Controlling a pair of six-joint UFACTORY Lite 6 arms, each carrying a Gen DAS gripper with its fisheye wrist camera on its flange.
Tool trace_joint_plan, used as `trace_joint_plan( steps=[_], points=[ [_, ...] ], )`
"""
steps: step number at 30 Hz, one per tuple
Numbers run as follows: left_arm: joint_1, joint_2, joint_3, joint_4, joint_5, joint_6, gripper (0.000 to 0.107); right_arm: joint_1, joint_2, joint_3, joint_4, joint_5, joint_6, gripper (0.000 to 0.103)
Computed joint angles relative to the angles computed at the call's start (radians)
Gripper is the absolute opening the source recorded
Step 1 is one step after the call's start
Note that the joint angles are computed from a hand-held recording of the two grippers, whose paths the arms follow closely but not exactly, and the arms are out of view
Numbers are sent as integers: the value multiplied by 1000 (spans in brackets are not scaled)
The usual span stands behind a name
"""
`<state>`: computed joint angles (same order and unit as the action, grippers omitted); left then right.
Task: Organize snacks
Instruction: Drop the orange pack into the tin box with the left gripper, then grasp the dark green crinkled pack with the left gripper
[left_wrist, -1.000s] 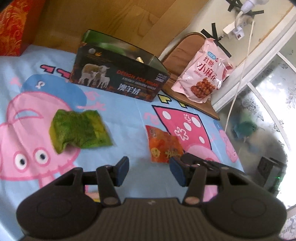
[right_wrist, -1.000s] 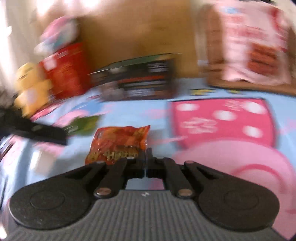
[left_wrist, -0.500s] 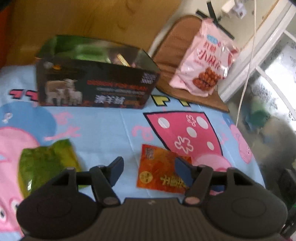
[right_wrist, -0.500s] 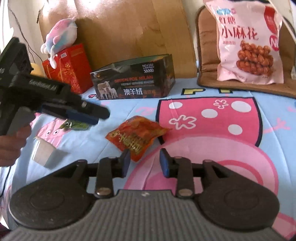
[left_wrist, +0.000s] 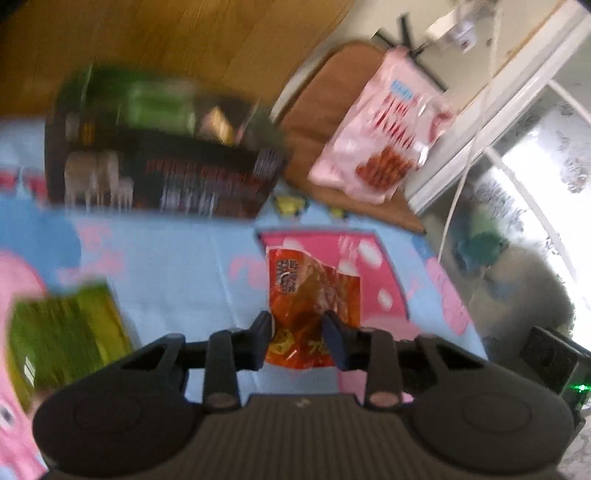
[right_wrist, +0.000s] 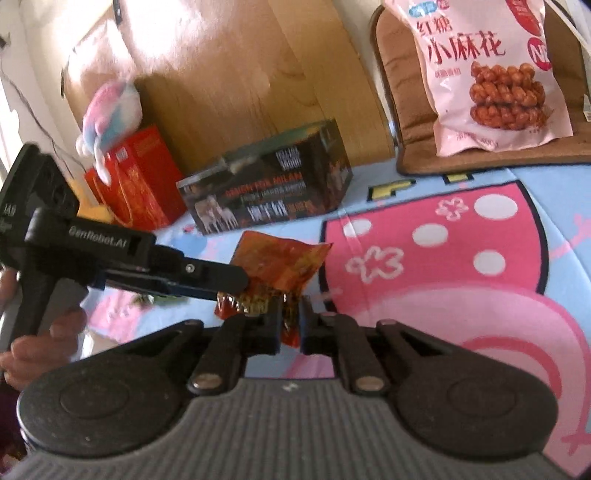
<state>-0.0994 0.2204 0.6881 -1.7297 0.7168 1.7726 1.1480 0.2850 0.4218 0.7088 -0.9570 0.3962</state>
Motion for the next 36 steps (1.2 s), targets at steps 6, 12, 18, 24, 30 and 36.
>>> trace_joint_plan(
  steps=[6,12,18,24,30,36],
  points=[
    [19,17,234,26,-75,-89,36,-143,-64,154,-41,66,-230,11],
    [-58,345,650,95,-289,-240,47,-345,171,544,-106,200,-430,18],
    [26,280,507,-9,-189,-95,47,-331,296,644,77,142,-594,28],
    [266,22,166,24,-16,23,48,-237,178,436,-8,97,-397,30],
    [513,-41,-10,142,61,55,49,-173,269,529,-254,284,-177,31],
    [601,125,17,219,148,38,56,-153,345,677,-262,416,-183,36]
  ],
)
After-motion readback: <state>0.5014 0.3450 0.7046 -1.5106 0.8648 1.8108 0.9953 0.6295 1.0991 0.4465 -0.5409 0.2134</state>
